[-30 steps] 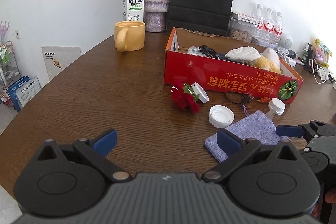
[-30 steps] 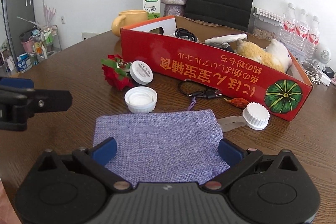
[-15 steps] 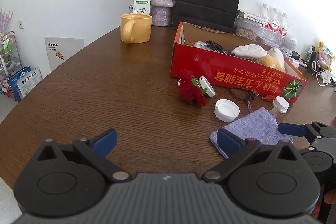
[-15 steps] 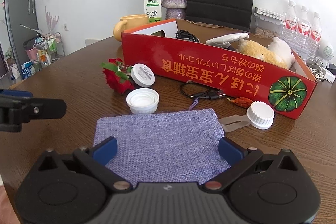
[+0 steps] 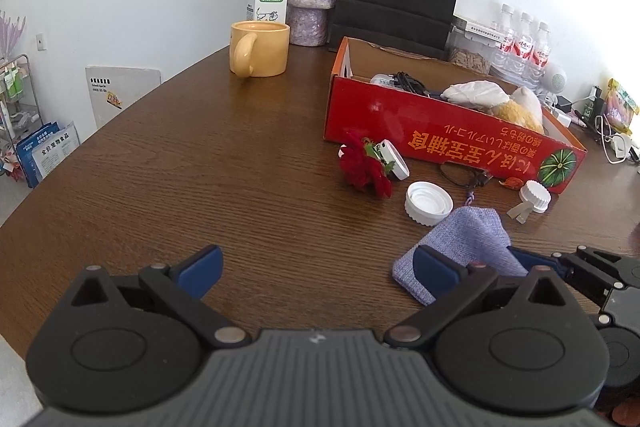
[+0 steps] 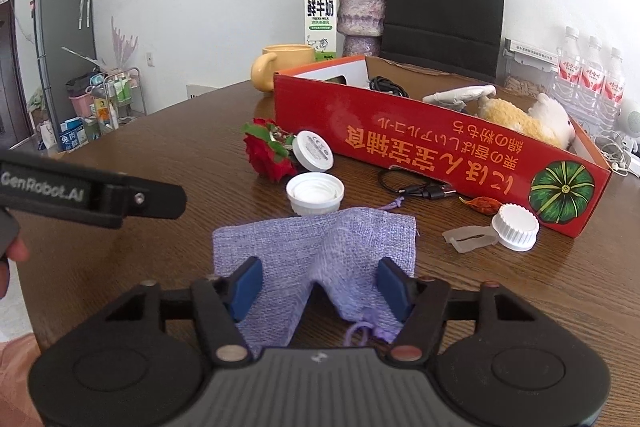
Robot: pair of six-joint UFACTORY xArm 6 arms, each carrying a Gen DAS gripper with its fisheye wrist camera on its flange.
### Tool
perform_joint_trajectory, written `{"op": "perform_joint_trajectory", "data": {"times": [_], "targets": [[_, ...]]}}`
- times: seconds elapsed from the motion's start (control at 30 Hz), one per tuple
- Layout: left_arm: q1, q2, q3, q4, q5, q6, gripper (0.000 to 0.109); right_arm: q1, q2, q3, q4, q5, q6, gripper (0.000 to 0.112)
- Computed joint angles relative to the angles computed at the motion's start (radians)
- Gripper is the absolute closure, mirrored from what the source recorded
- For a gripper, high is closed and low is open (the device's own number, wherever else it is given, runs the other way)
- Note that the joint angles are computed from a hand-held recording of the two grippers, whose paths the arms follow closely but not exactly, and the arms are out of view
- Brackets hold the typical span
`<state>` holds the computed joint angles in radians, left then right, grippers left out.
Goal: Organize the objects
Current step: 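Lift the purple pouch with the right tool while the left tool grasps a white bottle cap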
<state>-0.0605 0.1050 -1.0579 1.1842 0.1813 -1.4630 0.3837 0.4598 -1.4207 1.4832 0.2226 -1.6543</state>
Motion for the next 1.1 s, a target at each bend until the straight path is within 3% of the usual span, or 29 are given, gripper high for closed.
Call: {"op": "perform_joint_trajectory", "data": {"times": [0.07,0.17,0.53,0.87,1.1], "targets": [[-0.002,0.0,-0.003,0.006,0.0,-0.002,0.006,-0.002,-0.015,0.014,0.069,0.026,-0.085,0.092],[-0.004,0.003,-0.009,0.02,-0.002,-0.009,0.006,0.002,-0.015,0.011,0.1,0.009,-0.1,0.104],[-0.031,0.092,-0.124,-0.05,0.07,0.043,0.006,-0.078,-0.049,0.001,0.295,0.088,-0.19,0.106],[-0.096,0.29,-0.374,-0.171,0.255,0.134,0.006,-0.151,0.028,-0.131,0.426,0.059,-0.254,0.106],[-0.094,0.261,-0.304,-0.179,0.241,0.176,0.006,-0.179,0.049,-0.143,0.464,0.103,-0.265,0.106]]}}
